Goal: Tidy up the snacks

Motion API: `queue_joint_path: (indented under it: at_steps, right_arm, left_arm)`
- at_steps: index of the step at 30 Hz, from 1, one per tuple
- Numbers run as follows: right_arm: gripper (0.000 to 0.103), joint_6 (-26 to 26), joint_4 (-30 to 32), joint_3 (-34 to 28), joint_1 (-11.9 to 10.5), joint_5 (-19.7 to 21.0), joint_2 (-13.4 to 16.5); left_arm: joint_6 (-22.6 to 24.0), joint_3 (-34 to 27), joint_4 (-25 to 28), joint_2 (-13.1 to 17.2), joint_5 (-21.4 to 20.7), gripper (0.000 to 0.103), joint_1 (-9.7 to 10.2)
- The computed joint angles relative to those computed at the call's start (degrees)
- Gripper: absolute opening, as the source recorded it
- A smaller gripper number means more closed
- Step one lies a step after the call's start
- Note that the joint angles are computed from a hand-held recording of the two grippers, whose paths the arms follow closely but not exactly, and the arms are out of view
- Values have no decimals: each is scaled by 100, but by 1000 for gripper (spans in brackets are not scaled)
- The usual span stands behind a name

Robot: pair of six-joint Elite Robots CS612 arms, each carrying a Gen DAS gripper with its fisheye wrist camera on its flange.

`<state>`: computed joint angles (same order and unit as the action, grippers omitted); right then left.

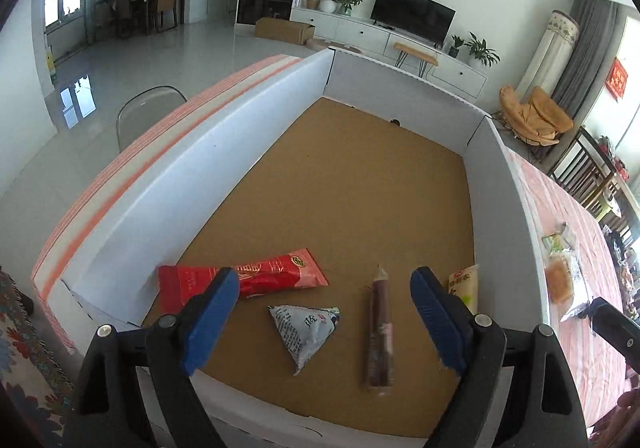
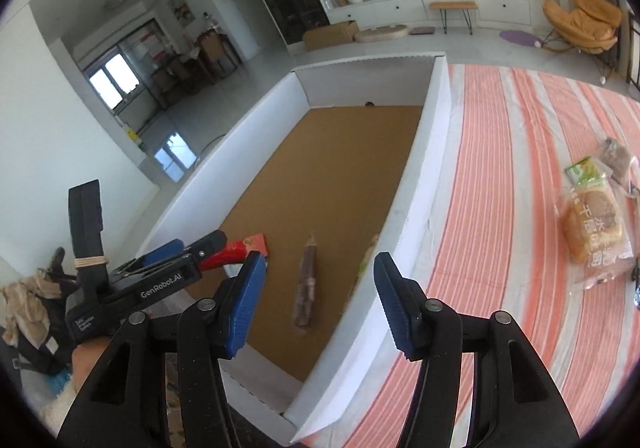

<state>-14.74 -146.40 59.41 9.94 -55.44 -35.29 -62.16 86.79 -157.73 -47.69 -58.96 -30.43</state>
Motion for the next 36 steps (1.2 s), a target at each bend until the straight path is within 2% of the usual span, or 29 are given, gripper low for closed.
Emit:
queue_joint_path:
  at_steps: [4,7,10,12,14,16,18,22,23,25,28,30,33,36]
  right_arm:
    - [73,371,-895,638,-216,-905,-242]
    - [73,799,-1388,991,-379,-1898,-324]
    - [73,1323,-1578,1137,-537,-2875,-289]
    - [73,1649,-1476,1111,-628,-3351,-235]
    - [73,1914,-1297,1089,-724,-3652,-210]
    - [73,2124,-1194,1096,-791,-3841,-195]
    - [73,2244,-1217,1192,-850,-3932,-219]
    - [73,2502,-862,1076,-953,-3658,-136]
    - [73,2545,-942,1101,-961,-3683,-138]
    - [79,2677,-905,1019,-963,-3778,-96]
    - [85,2724,-718,692,-902,-4234,90]
    - [85,2803,-787,530,-905,-4310,206]
    - [90,2906,-947,260,-903,-4497,404]
    - [92,2931,-876,-43,-914,-4535,567]
  left_arm:
    - [465,-291,-363,108,-98,89,-148]
    - [1060,-637,-671,235,-292,95,-286]
    - [1687,-1075,-894,432,-706,100,-430]
    - [2028,-1453,-814,622,-1087,101,-503]
    - [2159,-1966,-359,880,-1565,101,-553]
    - [2204,-2448,63,1175,-1963,101,-604]
    - [2244,-2953,602,1489,-2074,101,-647]
    - [2417,-3623,1423,1960,-1811,101,-725]
    - [2447,-3772,1565,2063,-1727,101,-724]
    - [2444,-3992,1757,2224,-1596,101,-705]
    - [2365,-4306,1924,2435,-1514,101,-640]
    - [2402,-4495,1944,2553,-1289,101,-631]
    - [2594,-4989,2243,2826,-915,103,-615]
    - [2616,-5494,2470,3075,-889,103,-552]
